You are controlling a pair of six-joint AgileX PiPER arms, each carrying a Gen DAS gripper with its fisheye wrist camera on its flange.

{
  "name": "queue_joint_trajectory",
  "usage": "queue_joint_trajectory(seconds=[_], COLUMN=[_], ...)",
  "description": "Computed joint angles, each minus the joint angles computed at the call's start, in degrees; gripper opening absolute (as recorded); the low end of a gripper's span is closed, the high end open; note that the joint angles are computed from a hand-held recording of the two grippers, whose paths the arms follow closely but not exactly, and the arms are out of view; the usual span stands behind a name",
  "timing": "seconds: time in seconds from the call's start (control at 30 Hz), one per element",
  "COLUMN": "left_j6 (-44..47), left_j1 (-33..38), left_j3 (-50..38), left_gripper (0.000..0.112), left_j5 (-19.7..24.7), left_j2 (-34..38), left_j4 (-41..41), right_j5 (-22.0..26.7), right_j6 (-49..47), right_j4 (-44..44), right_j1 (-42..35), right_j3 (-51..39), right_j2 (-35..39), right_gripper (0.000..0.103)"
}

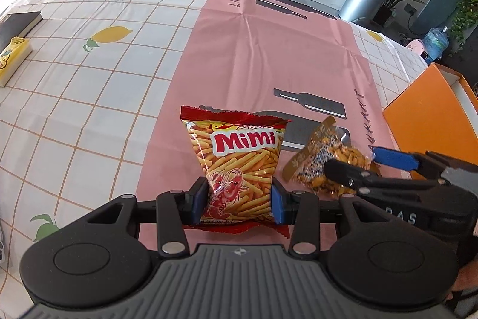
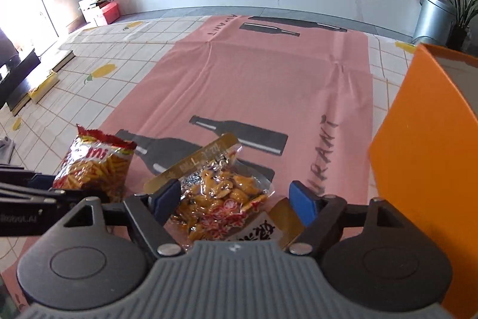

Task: Organize snacks
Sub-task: 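Grasp and lift the clear peanut bag with the right tool while the left tool holds the Mimi bag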

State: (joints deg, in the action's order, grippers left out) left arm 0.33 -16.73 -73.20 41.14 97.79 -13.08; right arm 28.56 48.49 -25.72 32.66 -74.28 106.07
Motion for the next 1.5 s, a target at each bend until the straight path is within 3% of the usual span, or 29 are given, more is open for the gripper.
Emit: queue_joint_trajectory(seconds=[0.1,0.17,0.33,0.4,0.47,0.53,0.63,0.83,1.03,1.13,1.2,1.23,1.5], left_j6=[0.0,0.0,0.7,1.5,2.1,2.3,2.6,4.6,4.8,4.2,3.9,3.8,3.7], left_j1=[0.0,0.0,0.0,0.3,0.5,0.6,0.8,1.6,1.8,1.3,1.1,1.1,1.2], left_j3=[0.5,0.6,2.2,2.8,3.3,3.4,3.4,3.7,3.9,4.0,4.1,4.2,4.4], left_gripper=[0.049,0.049,0.049,0.049,0.049,0.049,0.049,0.052,0.053,0.055,0.055,0.056,0.056], left_j5=[-0.1,-0.2,-0.4,-0.5,-0.8,-0.9,-0.9,-1.2,-1.3,-1.6,-1.9,-1.9,-2.0], left_j2=[-0.4,-0.4,-1.6,-2.0,-2.4,-2.4,-2.3,-2.0,-1.6,-1.5,-1.5,-1.6,-1.8], left_j4=[-0.1,-0.1,-0.4,-1.0,-1.6,-1.8,-2.3,-4.5,-5.0,-3.9,-3.4,-3.4,-3.1], right_j5=[3.8,7.5,12.3,11.4,11.6,13.6,10.2,4.3,4.2,5.8,5.1,4.3,3.3], right_j6=[11.0,20.2,27.8,27.5,28.1,28.5,23.7,27.9,38.1,43.4,46.8,47.8,49.0], right_j4=[-5.3,-9.7,-10.0,-11.5,-16.3,-19.6,-13.9,-12.9,-24.1,-30.2,-33.6,-34.8,-34.9], right_j1=[4.0,7.5,13.2,14.7,16.2,16.9,13.8,10.7,13.5,15.8,16.6,16.8,17.4], right_j3=[2.2,3.2,4.0,5.3,6.3,5.8,5.0,6.1,6.7,7.3,8.5,9.1,10.7], right_j2=[-2.3,-3.5,-5.1,-6.2,-6.8,-6.2,-5.3,-3.2,-0.8,0.1,-0.4,-0.8,-3.0], right_gripper=[0.072,0.063,0.050,0.050,0.073,0.079,0.085,0.086,0.089,0.084,0.074,0.063,0.058])
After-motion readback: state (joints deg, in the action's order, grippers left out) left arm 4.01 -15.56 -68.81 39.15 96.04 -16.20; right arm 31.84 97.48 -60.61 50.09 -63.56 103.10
